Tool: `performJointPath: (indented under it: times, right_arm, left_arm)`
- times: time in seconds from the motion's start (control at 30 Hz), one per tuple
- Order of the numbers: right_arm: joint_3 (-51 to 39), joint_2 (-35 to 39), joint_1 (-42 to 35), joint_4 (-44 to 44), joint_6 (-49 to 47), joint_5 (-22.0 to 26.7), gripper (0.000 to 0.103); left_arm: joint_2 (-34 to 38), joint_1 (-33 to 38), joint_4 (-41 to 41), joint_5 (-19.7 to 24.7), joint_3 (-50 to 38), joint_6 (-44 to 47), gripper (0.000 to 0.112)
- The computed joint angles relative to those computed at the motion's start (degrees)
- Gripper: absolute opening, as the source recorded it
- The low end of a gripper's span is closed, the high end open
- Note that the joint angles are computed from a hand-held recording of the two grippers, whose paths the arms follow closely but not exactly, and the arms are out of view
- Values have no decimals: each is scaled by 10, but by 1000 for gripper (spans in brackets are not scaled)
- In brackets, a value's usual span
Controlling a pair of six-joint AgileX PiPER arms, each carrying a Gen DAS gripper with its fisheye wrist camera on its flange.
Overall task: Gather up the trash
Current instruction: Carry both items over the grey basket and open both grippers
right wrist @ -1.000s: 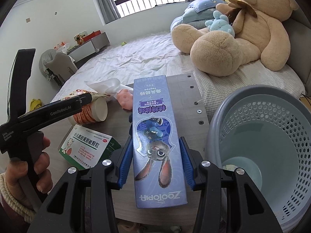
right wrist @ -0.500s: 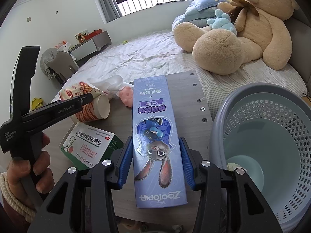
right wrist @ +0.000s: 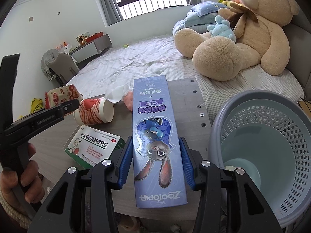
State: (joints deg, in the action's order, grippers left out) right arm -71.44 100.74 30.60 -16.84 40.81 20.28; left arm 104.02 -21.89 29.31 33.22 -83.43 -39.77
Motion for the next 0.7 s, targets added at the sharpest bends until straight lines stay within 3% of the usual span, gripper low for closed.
performJointPath:
  times: [0.37,0.53,0.7]
  right_arm:
    - [51,-58,4,-90,98,11,45]
    - [98,-104,-13,-138,152,10,45]
    - [140,-141,-57,-114,134,0,45]
  left_arm:
    - [-33,-43,-34,-24,32,34,33]
    - [-5,-80,-60,-13,-14,66,33]
    - [40,-119,-97,12,-79,107,33]
